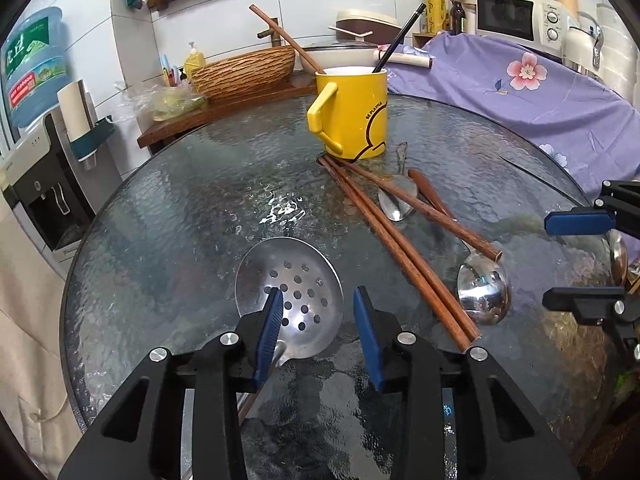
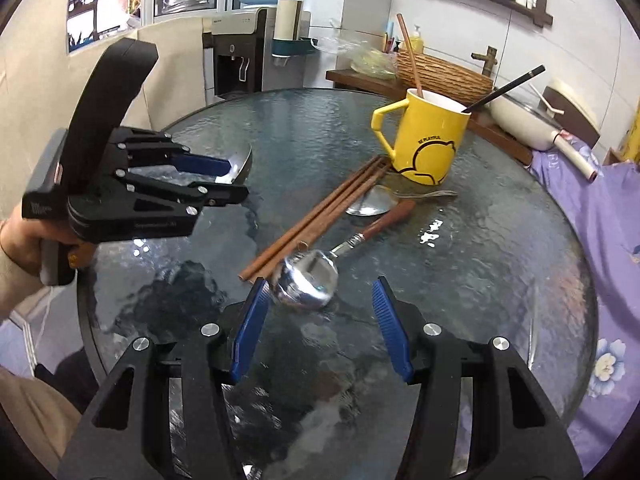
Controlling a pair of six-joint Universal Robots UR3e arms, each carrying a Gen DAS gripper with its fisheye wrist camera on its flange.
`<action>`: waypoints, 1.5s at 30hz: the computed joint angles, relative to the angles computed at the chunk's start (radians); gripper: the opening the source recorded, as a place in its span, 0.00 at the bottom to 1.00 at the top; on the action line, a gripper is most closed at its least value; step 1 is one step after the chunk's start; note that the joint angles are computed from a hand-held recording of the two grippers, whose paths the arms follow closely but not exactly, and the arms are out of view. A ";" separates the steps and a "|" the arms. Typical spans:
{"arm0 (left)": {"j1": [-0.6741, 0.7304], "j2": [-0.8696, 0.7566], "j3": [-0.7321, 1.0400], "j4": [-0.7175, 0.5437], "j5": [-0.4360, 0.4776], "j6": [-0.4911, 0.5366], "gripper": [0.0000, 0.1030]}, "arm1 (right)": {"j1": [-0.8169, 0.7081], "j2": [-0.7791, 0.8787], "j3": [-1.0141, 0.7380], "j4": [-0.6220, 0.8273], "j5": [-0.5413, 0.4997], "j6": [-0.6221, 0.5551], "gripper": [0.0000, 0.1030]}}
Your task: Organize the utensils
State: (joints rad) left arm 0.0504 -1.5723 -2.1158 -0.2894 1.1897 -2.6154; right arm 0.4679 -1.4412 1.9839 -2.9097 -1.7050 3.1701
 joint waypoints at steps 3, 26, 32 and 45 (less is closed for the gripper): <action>-0.005 -0.014 0.018 -0.011 0.006 -0.007 0.25 | -0.002 0.014 -0.019 0.005 0.003 0.003 0.53; 0.046 0.003 0.101 -0.145 -0.070 -0.004 0.03 | -0.126 -0.168 0.110 0.060 0.090 0.017 0.52; 0.063 0.025 0.122 -0.183 -0.107 0.001 0.03 | -0.262 -0.397 0.247 0.195 0.146 -0.016 0.52; 0.067 0.063 0.165 -0.233 -0.149 -0.004 0.03 | -0.607 -0.992 0.482 0.642 0.370 -0.166 0.52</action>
